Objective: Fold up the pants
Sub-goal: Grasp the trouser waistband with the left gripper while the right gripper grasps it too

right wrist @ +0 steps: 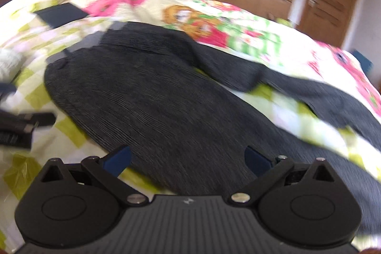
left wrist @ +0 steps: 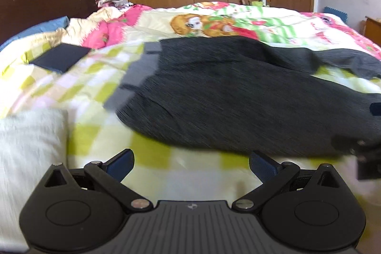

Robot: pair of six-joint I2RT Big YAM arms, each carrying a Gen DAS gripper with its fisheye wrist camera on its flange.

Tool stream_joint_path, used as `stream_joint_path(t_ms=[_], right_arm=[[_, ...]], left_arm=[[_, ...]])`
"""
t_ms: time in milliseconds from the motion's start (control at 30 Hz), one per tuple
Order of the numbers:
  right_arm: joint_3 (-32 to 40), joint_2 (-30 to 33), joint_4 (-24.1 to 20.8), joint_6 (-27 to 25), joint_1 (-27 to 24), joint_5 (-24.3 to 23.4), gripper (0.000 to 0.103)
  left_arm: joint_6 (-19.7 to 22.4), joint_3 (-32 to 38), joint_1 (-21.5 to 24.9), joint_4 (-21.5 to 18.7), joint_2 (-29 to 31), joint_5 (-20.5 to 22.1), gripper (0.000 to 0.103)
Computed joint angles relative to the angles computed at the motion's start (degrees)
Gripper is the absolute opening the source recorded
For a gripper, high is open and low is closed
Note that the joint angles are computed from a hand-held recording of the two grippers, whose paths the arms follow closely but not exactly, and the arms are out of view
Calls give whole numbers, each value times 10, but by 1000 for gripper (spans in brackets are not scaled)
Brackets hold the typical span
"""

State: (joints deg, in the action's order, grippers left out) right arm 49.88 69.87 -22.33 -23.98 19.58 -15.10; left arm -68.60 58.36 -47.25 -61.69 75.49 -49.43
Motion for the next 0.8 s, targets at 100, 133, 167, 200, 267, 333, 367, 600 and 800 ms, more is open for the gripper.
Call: stream_joint_path(t_ms=[100,133,167,200,267,333,367,600,800], right_arm=[[18,29,-4,-43,26,-12,97],[25,39,-7,-55,35,-14,96],[31,47,-10,-62,45,-13,96],[35,55,-11,-69,53,-14,96],[41,66,-10,-82,69,-18,96],[44,74,-8,-98,82,-25,96],[44,77,-7,-108,85,-29,96],[86,118,-41,-93,96,-40,81],[100,115,-93,-120,84,-59,47]], left_arm=[[80,-27,51,45,-22,11,103],[103,-36,71,60,-31,21,103],[123,-42,90,73,-37,30,103],[141,-47,108,84,-41,35,103],[173,-57,137,111,-51,39,103],[198,-68,162,135,-61,38,103],[210,-73,176,146,-65,41,103],[229,-107,273,204,-89,162,91],[228,-106,243,171,-97,158,77]])
